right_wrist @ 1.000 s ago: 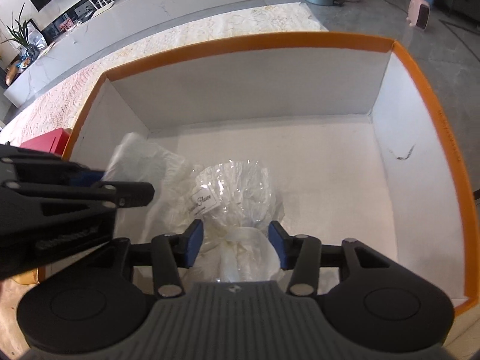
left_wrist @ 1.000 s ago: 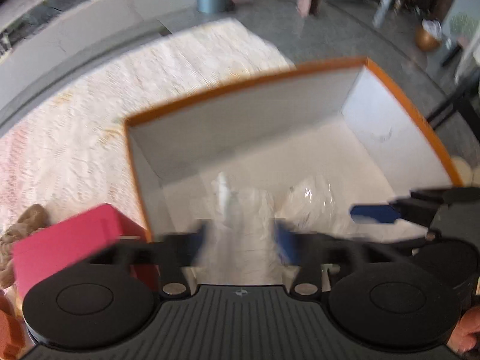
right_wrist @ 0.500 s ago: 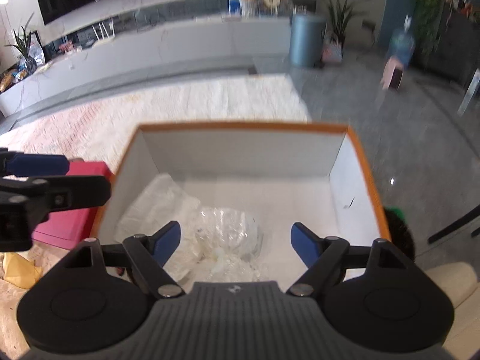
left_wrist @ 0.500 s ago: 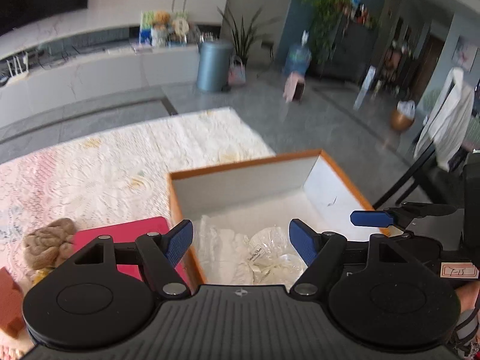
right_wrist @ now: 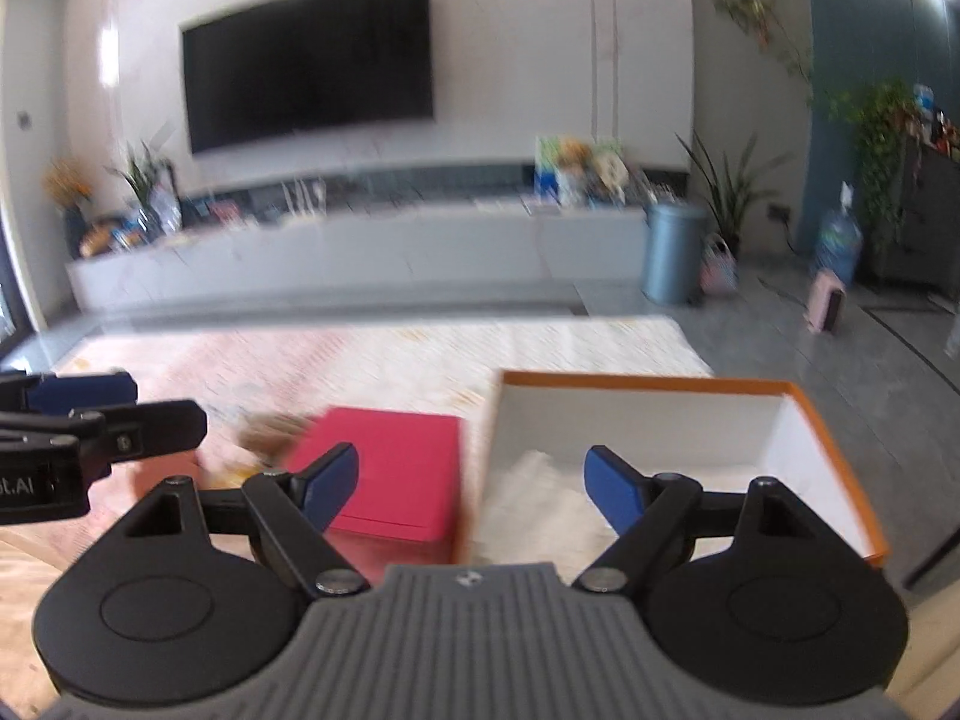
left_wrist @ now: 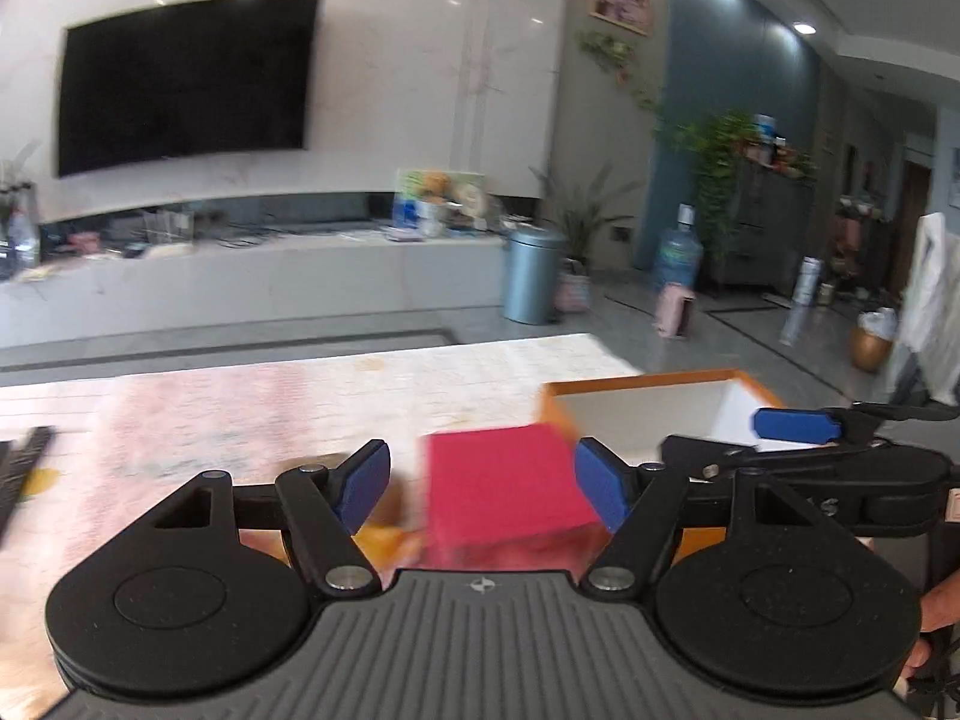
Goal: Organize soft objects
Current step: 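Grasp the red sponge with the left tool while the right tool grasps the brown plush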
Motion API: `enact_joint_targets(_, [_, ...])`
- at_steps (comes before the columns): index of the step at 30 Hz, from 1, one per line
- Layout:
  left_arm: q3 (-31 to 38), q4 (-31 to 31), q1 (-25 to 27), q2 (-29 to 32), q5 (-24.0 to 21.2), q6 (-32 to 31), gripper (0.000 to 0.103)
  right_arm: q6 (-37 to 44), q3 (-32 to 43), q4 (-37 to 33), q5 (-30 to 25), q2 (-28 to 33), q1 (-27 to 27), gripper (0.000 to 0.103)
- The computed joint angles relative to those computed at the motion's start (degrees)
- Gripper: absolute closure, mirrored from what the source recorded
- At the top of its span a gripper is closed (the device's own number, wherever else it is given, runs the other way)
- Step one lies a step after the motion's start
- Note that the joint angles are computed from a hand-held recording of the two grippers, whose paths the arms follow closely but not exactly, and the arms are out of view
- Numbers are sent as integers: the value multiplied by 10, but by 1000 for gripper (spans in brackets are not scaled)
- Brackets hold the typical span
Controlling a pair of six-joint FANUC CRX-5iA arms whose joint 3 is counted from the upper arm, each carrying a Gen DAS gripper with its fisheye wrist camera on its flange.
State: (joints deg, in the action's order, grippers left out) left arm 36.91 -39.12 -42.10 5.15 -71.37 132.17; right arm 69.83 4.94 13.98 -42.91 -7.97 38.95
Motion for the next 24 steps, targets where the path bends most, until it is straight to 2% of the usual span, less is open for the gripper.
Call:
enact_joint_targets(3, [-41, -36, -15, -29, -38, 36, 20, -61, -54, 35, 27, -23, 40, 21])
enact_joint_targets(6, [-85, -43, -10, -58, -55, 71, 20, -90, -77, 39, 37, -28, 69, 22])
enact_joint_targets(12, [-126, -26, 14, -83, -86, 116, 20, -38, -52, -23, 7, 0, 93, 29])
enact_joint_targets(16, [-168, 13, 47, -114, -69, 136, 20, 14, -23, -78, -21, 24, 95, 35])
enact_joint_targets(21, [-206, 56, 89, -137, -37, 136, 20, 70, 12, -106, -34, 62, 99, 49])
enact_joint_targets(24, [-214, 73, 115, -139, -19, 120, 20, 113, 46, -131, -43, 90, 97, 50])
